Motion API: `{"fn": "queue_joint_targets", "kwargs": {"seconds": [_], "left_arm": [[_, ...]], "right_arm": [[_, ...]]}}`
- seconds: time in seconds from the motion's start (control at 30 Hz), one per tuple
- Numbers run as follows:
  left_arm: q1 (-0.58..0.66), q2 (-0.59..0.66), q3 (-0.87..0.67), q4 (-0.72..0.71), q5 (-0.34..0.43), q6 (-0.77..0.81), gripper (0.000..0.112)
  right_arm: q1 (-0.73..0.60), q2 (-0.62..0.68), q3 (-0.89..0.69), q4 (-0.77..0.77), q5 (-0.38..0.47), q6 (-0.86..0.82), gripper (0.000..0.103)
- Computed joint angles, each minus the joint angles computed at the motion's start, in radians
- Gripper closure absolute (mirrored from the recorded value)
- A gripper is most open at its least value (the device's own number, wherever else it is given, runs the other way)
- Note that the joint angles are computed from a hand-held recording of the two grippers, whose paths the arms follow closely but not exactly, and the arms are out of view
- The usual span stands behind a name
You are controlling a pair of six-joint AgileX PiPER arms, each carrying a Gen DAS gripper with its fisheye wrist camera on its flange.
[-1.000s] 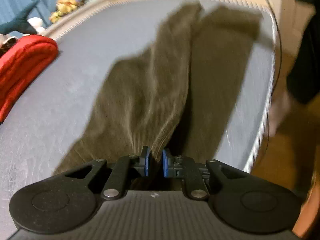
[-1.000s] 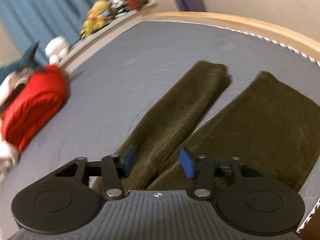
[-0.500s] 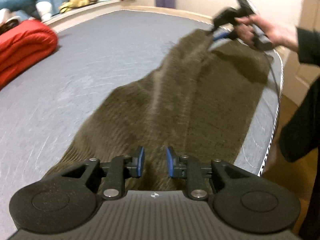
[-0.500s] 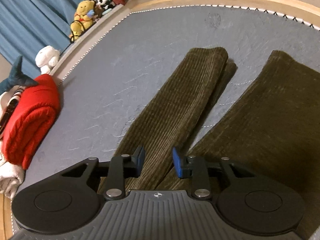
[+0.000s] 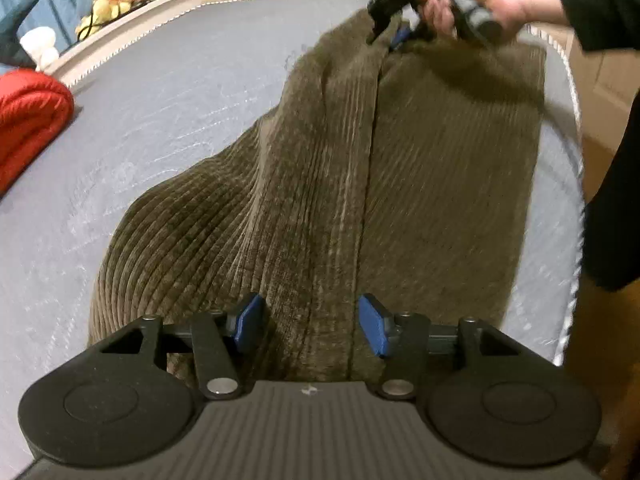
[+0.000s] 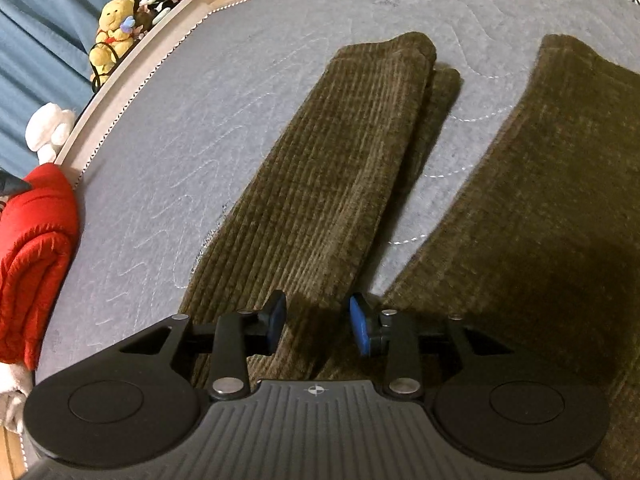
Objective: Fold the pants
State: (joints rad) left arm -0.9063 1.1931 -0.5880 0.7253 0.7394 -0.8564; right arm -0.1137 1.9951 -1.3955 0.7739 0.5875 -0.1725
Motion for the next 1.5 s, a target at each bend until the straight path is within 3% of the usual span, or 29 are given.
{"fn": "queue_joint_targets", "kwargs": {"seconds": [0.07,0.1,0.13,0.2,0.23,0.3,0.43,0.6,0.73,0.8,0.87,0.9,0.93,1.0,1.03,1.13,1.27,1.43,1.5], "left_arm": [[-0.020,0.033,-0.001,0.041,0.024,-0.018,0.055],[-0.025,0.042,0.000,0.048,0.027,-0.022,0.062],[-0.028,0.040,0.003,0.053,0.028,-0.021,0.078],[-0.042,0.045,0.006,0.079,0.058,-0.046,0.099],[-0.036,0.038,0.009,0.079,0.055,-0.044,0.101],[-0.028,0.004,0.014,0.069,0.051,-0.053,0.104],[-0.095,-0.086,0.015,0.093,0.112,-0.086,0.105],[-0.183,-0.286,0.026,-0.013,0.173,0.023,0.105],[-0.163,-0.342,0.064,-0.201,0.138,0.231,0.104],[-0.191,-0.273,0.074,-0.224,0.145,0.228,0.101],[-0.131,-0.242,0.067,-0.277,0.111,0.293,0.100],[-0.080,-0.246,0.058,-0.322,0.090,0.344,0.094],[-0.012,-0.259,0.045,-0.389,0.064,0.420,0.084],[0.077,-0.296,0.025,-0.461,0.032,0.488,0.069],[0.092,-0.314,0.022,-0.464,0.025,0.480,0.067],[0.122,-0.313,-0.010,-0.442,0.013,0.425,0.067],[0.085,-0.321,-0.010,-0.297,0.055,0.240,0.067],[0.148,-0.324,-0.005,-0.280,0.060,0.215,0.067],[0.192,-0.307,0.000,-0.287,0.026,0.238,0.067]], "right_arm": [[0.007,-0.011,0.005,-0.013,-0.017,-0.002,0.086],[0.006,-0.008,-0.005,-0.003,-0.019,-0.010,0.089],[-0.003,-0.017,0.002,0.033,-0.017,-0.044,0.089],[-0.016,-0.052,0.022,0.072,-0.021,-0.098,0.091],[-0.024,-0.069,0.032,0.090,-0.023,-0.124,0.091],[-0.049,-0.121,0.064,0.142,-0.017,-0.183,0.092],[-0.107,-0.268,0.159,0.179,-0.002,-0.263,0.092],[-0.202,-0.505,0.281,-0.088,0.077,-0.075,0.092],[-0.310,-0.631,0.421,-0.221,0.170,-0.051,0.092],[-0.334,-0.596,0.455,-0.249,0.206,-0.082,0.086],[-0.391,-0.507,0.458,-0.185,0.232,-0.098,0.083],[-0.424,-0.458,0.448,-0.135,0.227,-0.108,0.083],[-0.443,-0.425,0.434,-0.101,0.208,-0.123,0.081],[-0.473,-0.363,0.391,-0.033,0.130,-0.149,0.067],[-0.481,-0.345,0.379,0.009,0.093,-0.183,0.065],[-0.515,-0.248,0.301,0.066,0.043,-0.235,0.063],[-0.537,-0.130,0.215,0.097,0.083,-0.214,0.061],[-0.530,-0.044,0.154,0.136,0.098,-0.319,0.061],[-0.513,-0.043,0.153,0.161,0.090,-0.356,0.063]]}}
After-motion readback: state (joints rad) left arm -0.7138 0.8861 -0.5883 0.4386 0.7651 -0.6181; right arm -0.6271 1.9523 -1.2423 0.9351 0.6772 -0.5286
